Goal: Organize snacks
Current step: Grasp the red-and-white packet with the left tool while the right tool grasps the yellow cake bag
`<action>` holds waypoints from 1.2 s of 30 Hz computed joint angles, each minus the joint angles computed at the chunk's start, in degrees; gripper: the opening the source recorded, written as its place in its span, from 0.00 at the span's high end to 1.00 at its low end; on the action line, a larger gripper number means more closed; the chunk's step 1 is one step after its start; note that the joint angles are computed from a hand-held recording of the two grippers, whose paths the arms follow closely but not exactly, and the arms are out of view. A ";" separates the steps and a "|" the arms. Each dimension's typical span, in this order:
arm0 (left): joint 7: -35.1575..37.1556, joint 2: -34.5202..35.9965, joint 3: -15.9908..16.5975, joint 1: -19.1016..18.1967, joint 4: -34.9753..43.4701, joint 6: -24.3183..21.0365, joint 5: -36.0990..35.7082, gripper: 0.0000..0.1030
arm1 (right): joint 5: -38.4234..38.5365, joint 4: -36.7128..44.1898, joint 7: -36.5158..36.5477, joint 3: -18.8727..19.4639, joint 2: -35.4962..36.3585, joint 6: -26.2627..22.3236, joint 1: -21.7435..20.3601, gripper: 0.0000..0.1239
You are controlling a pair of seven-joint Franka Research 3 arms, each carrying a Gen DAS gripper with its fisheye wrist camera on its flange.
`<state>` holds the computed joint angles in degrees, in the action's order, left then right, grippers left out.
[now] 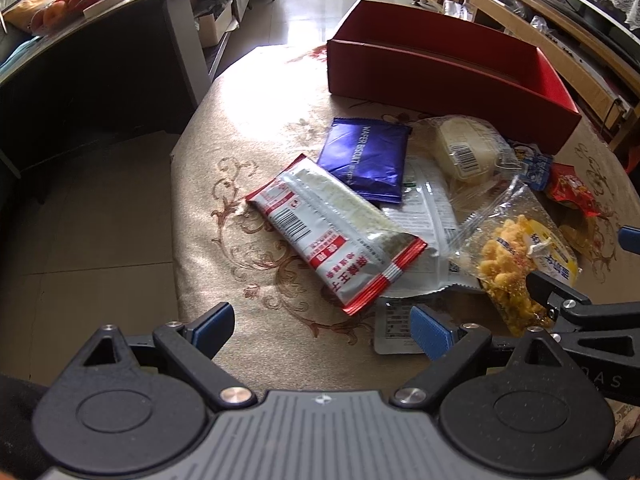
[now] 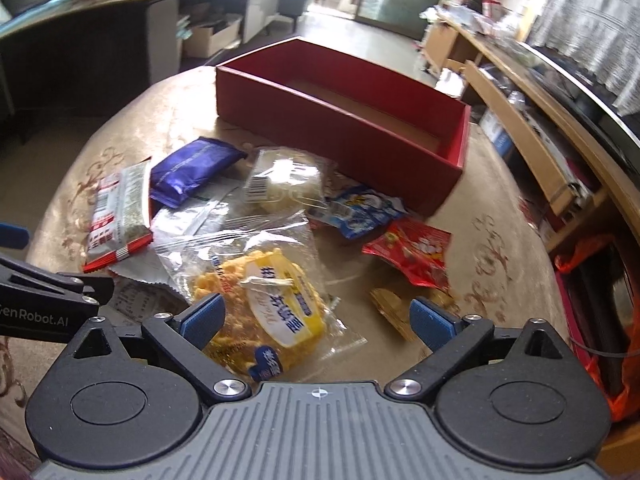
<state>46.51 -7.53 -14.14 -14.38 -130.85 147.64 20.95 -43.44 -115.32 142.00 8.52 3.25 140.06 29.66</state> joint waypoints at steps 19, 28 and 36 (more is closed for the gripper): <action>3.74 3.02 2.88 1.44 3.14 1.38 -14.82 0.11 | 11.28 3.28 -17.49 -1.70 3.64 1.09 1.34 0.47; -4.75 12.39 1.84 1.42 13.91 -4.24 -10.64 0.11 | 16.80 -1.09 -16.66 -1.15 0.03 6.09 -1.04 0.57; -6.12 15.68 1.77 2.95 16.76 -3.60 -15.73 0.11 | 20.07 -4.75 -18.18 -0.19 -2.94 9.09 -2.85 0.63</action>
<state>40.38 8.15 -12.38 -11.43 -114.09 144.04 5.21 -23.37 -120.07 123.82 8.32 0.32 149.14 26.82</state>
